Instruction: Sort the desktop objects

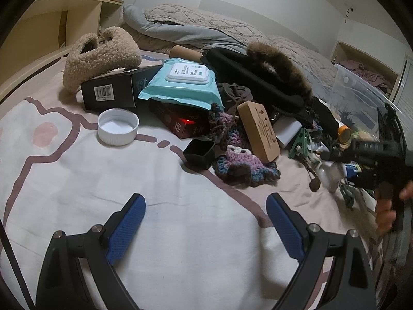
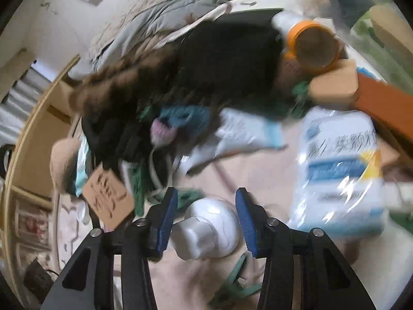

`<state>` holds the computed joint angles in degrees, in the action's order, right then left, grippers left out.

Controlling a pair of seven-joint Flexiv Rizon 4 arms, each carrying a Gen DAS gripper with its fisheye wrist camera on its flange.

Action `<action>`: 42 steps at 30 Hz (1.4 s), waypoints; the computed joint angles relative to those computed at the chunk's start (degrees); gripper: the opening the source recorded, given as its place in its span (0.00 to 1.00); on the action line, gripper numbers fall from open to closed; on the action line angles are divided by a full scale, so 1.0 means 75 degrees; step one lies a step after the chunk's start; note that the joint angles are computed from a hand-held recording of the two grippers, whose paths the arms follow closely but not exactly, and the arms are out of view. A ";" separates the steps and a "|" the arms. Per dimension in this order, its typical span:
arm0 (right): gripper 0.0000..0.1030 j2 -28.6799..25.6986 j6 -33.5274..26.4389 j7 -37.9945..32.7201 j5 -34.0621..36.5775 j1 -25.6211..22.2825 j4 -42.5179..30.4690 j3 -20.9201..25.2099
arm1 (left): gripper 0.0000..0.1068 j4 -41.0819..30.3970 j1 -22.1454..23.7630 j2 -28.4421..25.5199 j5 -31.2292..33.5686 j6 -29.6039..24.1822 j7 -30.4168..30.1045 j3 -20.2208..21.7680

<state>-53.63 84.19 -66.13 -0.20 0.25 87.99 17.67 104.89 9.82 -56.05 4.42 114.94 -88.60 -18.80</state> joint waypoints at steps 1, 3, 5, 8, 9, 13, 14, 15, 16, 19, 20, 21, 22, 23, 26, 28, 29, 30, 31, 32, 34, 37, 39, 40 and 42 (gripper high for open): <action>0.48 0.0141 0.0038 0.0034 -0.0096 0.0257 0.0188 -0.0259 | 0.89 0.0000 0.0038 -0.0010 0.0024 -0.0005 -0.0006 -0.0038; 0.48 0.0276 0.0019 -0.0023 -0.0181 0.0323 0.0377 -0.0268 | 0.89 0.0001 0.0125 -0.0042 0.0087 0.0008 -0.0023 -0.0130; 0.48 0.0342 -0.0068 -0.0200 -0.0110 0.0062 0.0522 0.0147 | 0.89 0.0010 0.0206 -0.0064 0.0160 0.0031 -0.0037 -0.0210; 0.48 0.0130 -0.0472 -0.0928 0.0142 -0.0783 0.0406 0.1364 | 0.89 0.0025 0.0269 -0.0069 0.0229 0.0062 -0.0060 -0.0263; 0.48 0.0047 -0.0708 -0.1446 0.0551 -0.0992 0.0301 0.1775 | 0.89 0.0041 0.0279 -0.0066 0.0252 0.0106 -0.0075 -0.0270; 0.48 0.0019 -0.0438 -0.2156 0.0557 -0.1091 0.0556 0.2320 | 0.89 0.0292 0.0921 -0.0124 0.0825 0.0404 -0.0319 -0.0851; 0.48 -0.0071 -0.0530 -0.2426 0.0675 -0.1266 0.0496 0.2650 | 0.89 0.0380 0.1210 -0.0160 0.1007 0.0355 -0.0431 -0.1110; 0.48 -0.0182 -0.0651 -0.2703 0.0772 -0.1404 0.0399 0.2982 | 0.89 0.0501 0.1493 -0.0182 0.1125 0.0287 -0.0571 -0.1345; 0.48 -0.0195 -0.0702 -0.2871 0.0848 -0.1423 0.0356 0.3097 | 0.89 0.0584 0.1669 -0.0198 0.1198 0.0248 -0.0666 -0.1483; 0.48 -0.0223 -0.0692 -0.3360 0.1019 -0.1272 0.0213 0.3322 | 0.89 0.0968 0.2176 -0.0187 0.1369 0.0324 -0.0983 -0.1776; 0.48 -0.0200 -0.0726 -0.3470 0.1090 -0.1246 0.0184 0.3342 | 0.89 0.1107 0.2214 -0.0103 0.1371 0.0413 -0.1076 -0.1717; 0.49 -0.0187 -0.0749 -0.3527 0.1147 -0.1135 0.0118 0.3296 | 0.89 0.1212 0.2190 -0.0008 0.1363 0.0505 -0.1155 -0.1613; 0.49 -0.0134 -0.0745 -0.3598 0.1209 -0.1054 0.0123 0.3234 | 0.89 0.1334 0.2115 0.0118 0.1343 0.0650 -0.1232 -0.1447; 0.51 -0.0067 -0.0753 -0.3624 0.1263 -0.0940 0.0119 0.3115 | 0.89 0.1414 0.2015 0.0220 0.1331 0.0758 -0.1297 -0.1283; 0.82 0.0191 -0.0535 -0.3425 0.1474 -0.0420 0.0178 0.2477 | 0.89 0.1574 0.1272 0.0610 0.1049 0.1090 -0.1345 -0.0411; 0.86 0.0206 -0.0313 -0.3532 0.1608 -0.0452 0.0247 0.2497 | 0.90 0.1576 0.0929 0.0722 0.0977 0.1166 -0.1289 -0.0009; 0.86 0.0193 -0.0317 -0.3617 0.1665 -0.0588 0.0267 0.2619 | 0.90 0.1560 0.0714 0.0778 0.0924 0.1169 -0.1216 0.0179; 0.86 0.0222 -0.0310 -0.3631 0.1732 -0.0671 0.0313 0.2649 | 0.90 0.1541 0.0633 0.0805 0.0929 0.1149 -0.1169 0.0264; 0.86 0.0246 -0.0243 -0.3638 0.1810 -0.0739 0.0355 0.2667 | 0.90 0.1510 0.0496 0.0834 0.0909 0.1132 -0.1087 0.0374; 0.86 0.0267 -0.0139 -0.3651 0.1884 -0.0814 0.0397 0.2699 | 0.90 0.1474 0.0362 0.0849 0.0903 0.1124 -0.0983 0.0471; 0.86 0.0343 0.0158 -0.3579 0.2006 -0.0924 0.0535 0.2683 | 0.90 0.1398 0.0201 0.0849 0.0907 0.1080 -0.0800 0.0567; 0.86 0.0533 0.0595 -0.3240 0.2144 -0.0984 0.0813 0.2425 | 0.90 0.1234 0.0102 0.0817 0.0942 0.0933 -0.0537 0.0542; 0.86 0.0871 0.1016 -0.2264 0.1942 -0.0485 0.1203 0.1468 | 0.89 0.1098 0.0264 0.0760 0.1102 0.0708 -0.0382 0.0309; 0.86 0.0934 0.1087 -0.2269 0.2072 -0.0394 0.1246 0.1289 | 0.89 0.1060 0.0287 0.0740 0.1105 0.0639 -0.0327 0.0240; 0.86 0.1142 0.1524 -0.1937 0.1953 0.0115 0.1583 0.0479 | 0.89 0.0955 0.0471 0.0659 0.1233 0.0390 -0.0176 -0.0035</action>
<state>-45.06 95.62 -80.66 14.45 1.12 99.86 21.26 112.06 13.35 -51.11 13.67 117.87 -89.92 -19.06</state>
